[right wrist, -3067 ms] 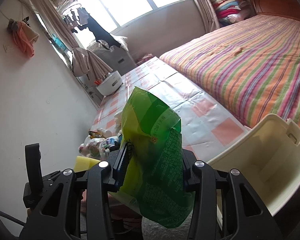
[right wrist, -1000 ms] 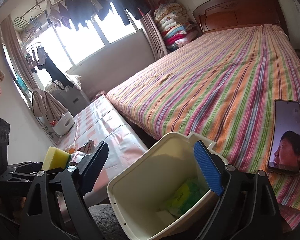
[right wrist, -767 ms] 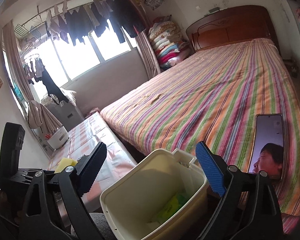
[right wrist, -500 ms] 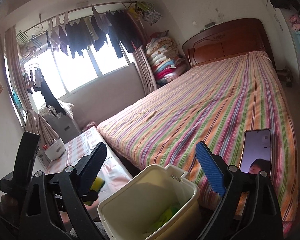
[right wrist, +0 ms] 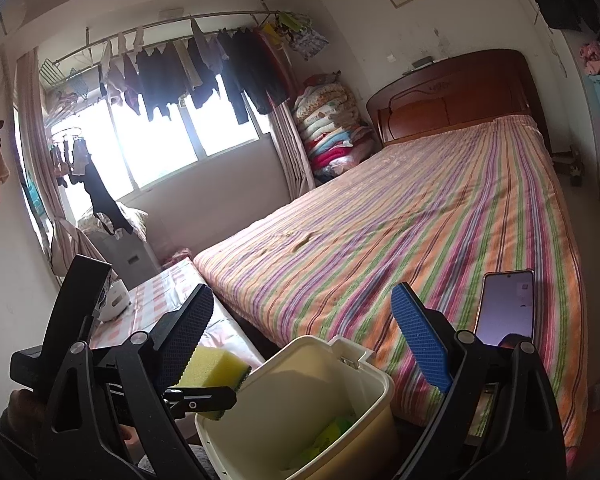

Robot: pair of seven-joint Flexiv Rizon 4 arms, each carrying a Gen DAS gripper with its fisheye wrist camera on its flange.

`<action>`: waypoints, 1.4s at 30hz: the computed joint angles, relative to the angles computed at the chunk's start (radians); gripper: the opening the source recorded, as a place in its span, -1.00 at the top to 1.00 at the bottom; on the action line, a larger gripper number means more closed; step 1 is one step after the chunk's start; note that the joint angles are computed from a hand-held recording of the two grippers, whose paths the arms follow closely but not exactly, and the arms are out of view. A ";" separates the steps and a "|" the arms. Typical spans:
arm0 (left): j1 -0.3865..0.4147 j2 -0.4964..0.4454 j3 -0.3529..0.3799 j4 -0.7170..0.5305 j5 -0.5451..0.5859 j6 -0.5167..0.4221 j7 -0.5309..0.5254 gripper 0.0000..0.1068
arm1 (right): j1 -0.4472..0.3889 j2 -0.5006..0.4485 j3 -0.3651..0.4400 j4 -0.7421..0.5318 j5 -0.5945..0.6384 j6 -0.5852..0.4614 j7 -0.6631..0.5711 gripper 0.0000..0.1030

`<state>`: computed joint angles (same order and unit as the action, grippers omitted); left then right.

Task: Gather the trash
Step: 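Carry the yellow sponge over the bin and open the left tool, then move the right tool to the blue bottle and close on it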

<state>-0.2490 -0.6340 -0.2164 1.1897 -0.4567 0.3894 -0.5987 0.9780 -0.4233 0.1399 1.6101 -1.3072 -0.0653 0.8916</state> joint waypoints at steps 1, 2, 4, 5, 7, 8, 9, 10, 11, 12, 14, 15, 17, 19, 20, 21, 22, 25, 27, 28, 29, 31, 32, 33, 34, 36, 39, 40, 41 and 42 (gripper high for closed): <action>0.000 -0.006 0.002 -0.009 -0.003 -0.016 -0.020 -0.62 | -0.001 -0.001 0.000 -0.001 -0.001 0.004 -0.001 -0.73; -0.001 -0.012 0.006 -0.019 -0.003 -0.029 -0.045 -0.62 | -0.001 -0.003 -0.001 -0.004 -0.002 0.006 -0.002 -0.73; 0.000 -0.012 0.009 -0.012 -0.010 -0.021 -0.075 -0.62 | -0.002 -0.005 -0.003 -0.006 -0.007 0.015 -0.004 -0.73; -0.003 -0.008 0.013 -0.004 -0.004 -0.006 -0.084 -0.64 | -0.002 -0.006 -0.004 -0.008 -0.007 0.017 -0.006 -0.73; -0.002 0.002 0.011 0.018 -0.004 0.022 -0.084 -0.75 | -0.005 -0.007 -0.005 -0.009 -0.010 0.028 -0.011 -0.73; 0.003 0.011 0.003 0.041 -0.019 0.047 -0.069 -0.79 | -0.005 -0.007 -0.006 -0.009 -0.011 0.030 -0.011 -0.73; 0.006 0.021 -0.002 0.062 -0.030 0.079 -0.055 -0.79 | -0.005 -0.007 -0.007 -0.009 -0.012 0.032 -0.013 -0.73; 0.007 0.031 -0.005 0.083 -0.037 0.109 -0.041 -0.79 | -0.005 -0.008 -0.007 -0.010 -0.012 0.035 -0.016 -0.73; 0.006 0.039 -0.007 0.094 -0.035 0.123 -0.027 -0.79 | -0.006 -0.008 -0.008 -0.010 -0.012 0.038 -0.017 -0.73; 0.006 0.035 -0.008 0.084 -0.031 0.111 -0.024 -0.79 | -0.007 -0.007 -0.008 -0.008 -0.013 0.041 -0.015 -0.73; 0.007 0.037 -0.009 0.085 -0.035 0.113 -0.022 -0.79 | -0.005 -0.008 -0.009 -0.010 -0.016 0.041 -0.015 -0.73; 0.009 0.035 -0.009 0.085 -0.038 0.118 -0.021 -0.79 | -0.003 -0.009 -0.010 -0.012 -0.019 0.039 -0.017 -0.73; 0.014 0.039 -0.011 0.095 -0.050 0.144 -0.012 -0.79 | -0.002 -0.012 -0.013 -0.015 -0.027 0.041 -0.022 -0.73; 0.022 0.045 -0.014 0.114 -0.071 0.186 -0.003 -0.79 | 0.000 -0.016 -0.016 -0.023 -0.035 0.043 -0.032 -0.73; 0.026 0.045 -0.014 0.118 -0.076 0.200 -0.001 -0.79 | 0.000 -0.018 -0.017 -0.025 -0.037 0.047 -0.037 -0.73; 0.032 0.046 -0.015 0.123 -0.084 0.211 0.001 -0.79 | -0.003 -0.018 -0.019 -0.026 -0.041 0.056 -0.041 -0.73; 0.039 0.050 -0.019 0.137 -0.101 0.233 0.005 -0.79 | -0.007 -0.018 -0.020 -0.025 -0.047 0.072 -0.042 -0.73; 0.071 0.067 -0.028 0.187 -0.163 0.320 0.021 -0.79 | -0.023 -0.023 -0.027 -0.030 -0.067 0.129 -0.050 -0.73; 0.081 0.081 -0.020 0.221 -0.178 0.393 0.025 -0.79 | -0.037 -0.032 -0.034 -0.041 -0.082 0.182 -0.065 -0.73; 0.090 0.087 -0.018 0.235 -0.186 0.419 0.029 -0.79 | -0.044 -0.038 -0.039 -0.049 -0.090 0.211 -0.074 -0.73; 0.098 0.095 -0.011 0.250 -0.190 0.450 0.026 -0.79 | -0.053 -0.044 -0.044 -0.057 -0.098 0.249 -0.082 -0.73; 0.100 0.101 0.016 0.265 -0.165 0.508 -0.011 -0.79 | -0.071 -0.063 -0.058 -0.082 -0.114 0.333 -0.098 -0.73; 0.101 0.101 0.034 0.268 -0.147 0.540 -0.043 -0.79 | -0.078 -0.075 -0.067 -0.098 -0.121 0.373 -0.105 -0.81; 0.109 0.102 0.040 0.277 -0.144 0.582 -0.065 -0.79 | -0.089 -0.092 -0.075 -0.121 -0.124 0.428 -0.120 -0.85; 0.111 0.104 0.051 0.296 -0.139 0.661 -0.093 -0.79 | -0.099 -0.107 -0.083 -0.142 -0.121 0.479 -0.133 -0.86; 0.113 0.103 0.072 0.319 -0.097 0.790 -0.139 -0.79 | -0.108 -0.140 -0.105 -0.187 -0.112 0.560 -0.156 -0.86; 0.120 0.092 0.119 0.309 0.009 0.835 -0.199 -0.79 | -0.122 -0.203 -0.134 -0.274 -0.066 0.683 -0.240 -0.86; 0.129 0.089 0.125 0.306 0.033 0.832 -0.214 -0.79 | -0.126 -0.225 -0.142 -0.305 -0.044 0.715 -0.270 -0.86; 0.136 0.087 0.135 0.307 0.053 0.839 -0.239 -0.79 | -0.130 -0.247 -0.150 -0.335 -0.024 0.750 -0.294 -0.86; 0.142 0.086 0.141 0.307 0.072 0.841 -0.261 -0.79 | -0.137 -0.270 -0.157 -0.366 -0.002 0.790 -0.318 -0.86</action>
